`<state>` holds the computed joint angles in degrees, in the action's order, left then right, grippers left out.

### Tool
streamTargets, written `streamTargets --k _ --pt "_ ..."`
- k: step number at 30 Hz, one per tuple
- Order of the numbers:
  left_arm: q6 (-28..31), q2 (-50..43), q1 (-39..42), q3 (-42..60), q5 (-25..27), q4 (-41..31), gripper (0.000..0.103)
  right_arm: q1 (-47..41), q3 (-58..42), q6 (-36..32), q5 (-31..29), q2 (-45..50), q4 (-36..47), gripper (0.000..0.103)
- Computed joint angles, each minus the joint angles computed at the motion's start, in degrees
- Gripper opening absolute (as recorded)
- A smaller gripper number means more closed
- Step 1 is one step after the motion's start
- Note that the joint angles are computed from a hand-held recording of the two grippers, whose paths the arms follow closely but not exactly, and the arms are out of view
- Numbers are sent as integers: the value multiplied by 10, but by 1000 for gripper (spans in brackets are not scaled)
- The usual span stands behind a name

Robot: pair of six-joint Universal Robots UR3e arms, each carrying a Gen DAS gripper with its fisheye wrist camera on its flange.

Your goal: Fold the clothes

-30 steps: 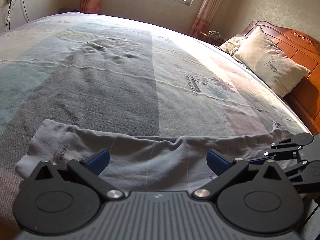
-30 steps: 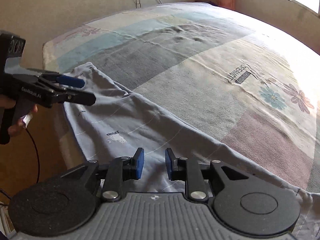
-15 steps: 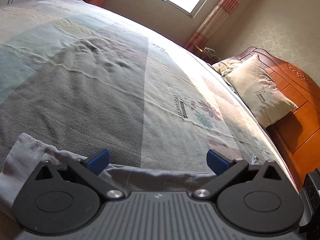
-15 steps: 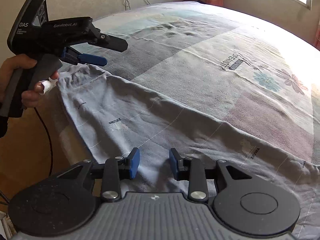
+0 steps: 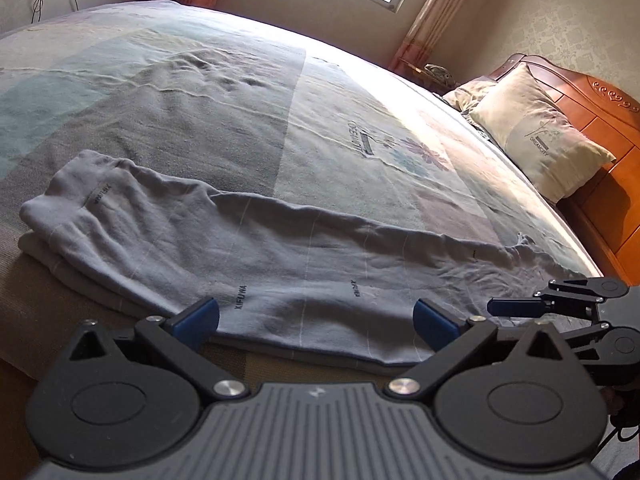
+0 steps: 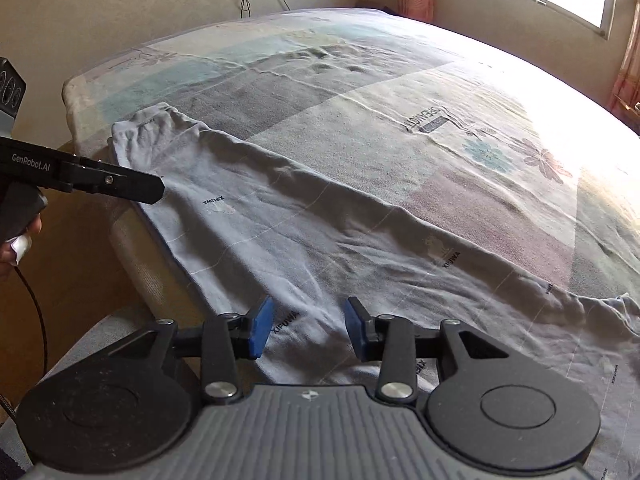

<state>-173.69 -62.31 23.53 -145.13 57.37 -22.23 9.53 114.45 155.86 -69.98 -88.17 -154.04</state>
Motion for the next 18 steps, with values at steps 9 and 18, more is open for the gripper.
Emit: streamTargets --k 9,18 --pt "68 181 97 12 49 -165 102 105 -120 -77 2 86 -10 43" --pt "338 446 440 77 -113 -675 103 237 -471 -115 -3 348 60 32"
